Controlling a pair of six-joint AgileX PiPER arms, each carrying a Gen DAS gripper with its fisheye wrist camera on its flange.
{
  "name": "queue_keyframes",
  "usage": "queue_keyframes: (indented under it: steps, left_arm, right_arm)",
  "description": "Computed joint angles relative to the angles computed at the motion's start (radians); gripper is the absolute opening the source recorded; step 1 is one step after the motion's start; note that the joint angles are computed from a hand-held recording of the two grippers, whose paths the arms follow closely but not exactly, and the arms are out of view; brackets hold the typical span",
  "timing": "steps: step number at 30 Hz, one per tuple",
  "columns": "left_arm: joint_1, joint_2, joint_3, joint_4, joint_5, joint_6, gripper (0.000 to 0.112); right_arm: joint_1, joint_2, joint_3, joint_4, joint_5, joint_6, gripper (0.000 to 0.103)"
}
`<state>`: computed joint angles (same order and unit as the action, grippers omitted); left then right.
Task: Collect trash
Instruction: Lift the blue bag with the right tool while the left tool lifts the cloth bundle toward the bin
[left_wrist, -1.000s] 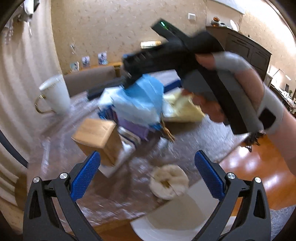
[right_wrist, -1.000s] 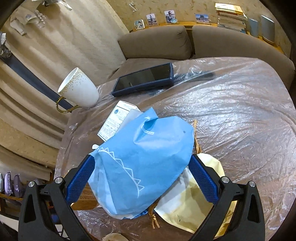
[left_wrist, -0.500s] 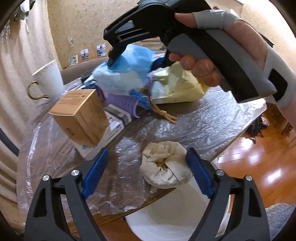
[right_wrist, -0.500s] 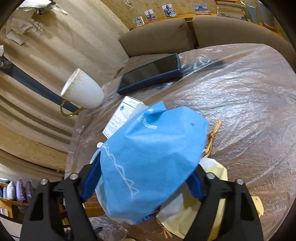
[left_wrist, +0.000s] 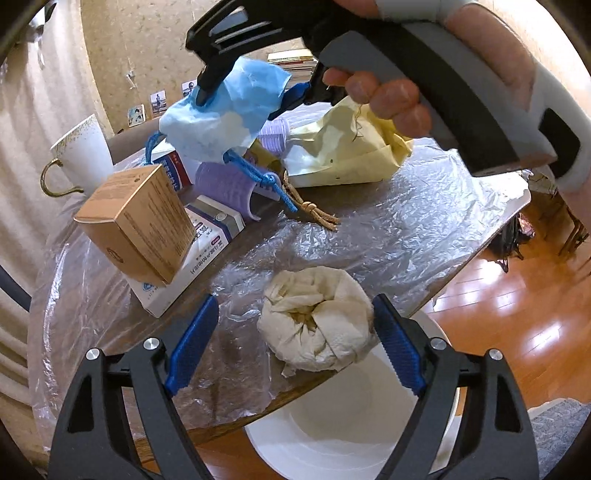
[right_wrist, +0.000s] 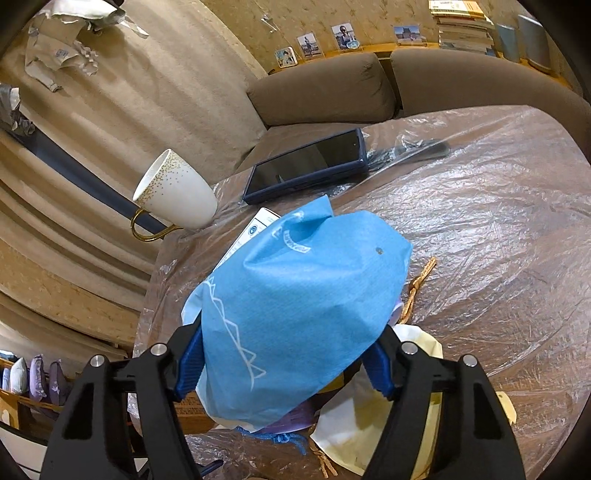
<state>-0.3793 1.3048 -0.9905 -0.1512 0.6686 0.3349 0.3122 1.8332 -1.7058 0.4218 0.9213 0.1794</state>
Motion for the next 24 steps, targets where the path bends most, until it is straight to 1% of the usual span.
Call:
queue_keyframes:
  steps: [1,2,4,5,10,12,16,22,24]
  left_arm:
    - [0.008,0.003,-0.002,-0.016,0.003,0.010,0.083]
    - [0.023,0.008,-0.006,-0.046,0.009,0.030,0.069]
    - [0.055,0.022,-0.025,-0.099,0.035,0.061,0.055]
    - [0.073,0.027,-0.027,-0.118,0.037,0.076,0.052]
    - [0.150,0.048,-0.055,-0.233,0.079,0.146,0.052]
    - [0.165,0.048,-0.064,-0.250,0.086,0.156,0.052]
    - [0.196,0.059,-0.083,-0.290,0.105,0.184,0.052]
    - [0.222,0.060,-0.105,-0.319,0.120,0.205,0.052]
    - [0.231,0.058,-0.121,-0.329,0.137,0.204,0.052]
  right_arm:
    - [-0.002,-0.008,0.010,0.006,-0.008,-0.007,0.069]
    - [-0.004,-0.018,0.019,0.014,-0.019,-0.015,0.069]
    - [-0.014,-0.037,0.037,0.038,-0.033,-0.036,0.069]
    - [-0.019,-0.048,0.046,0.050,-0.040,-0.047,0.069]
    - [-0.053,-0.094,0.081,0.100,-0.055,-0.092,0.068]
    - [-0.081,-0.120,0.112,0.152,-0.059,-0.124,0.067]
    - [-0.114,-0.168,0.156,0.195,-0.064,-0.160,0.067]
    - [-0.159,-0.287,0.252,0.262,-0.065,-0.231,0.067]
    - [-0.173,-0.335,0.293,0.277,-0.056,-0.255,0.067]
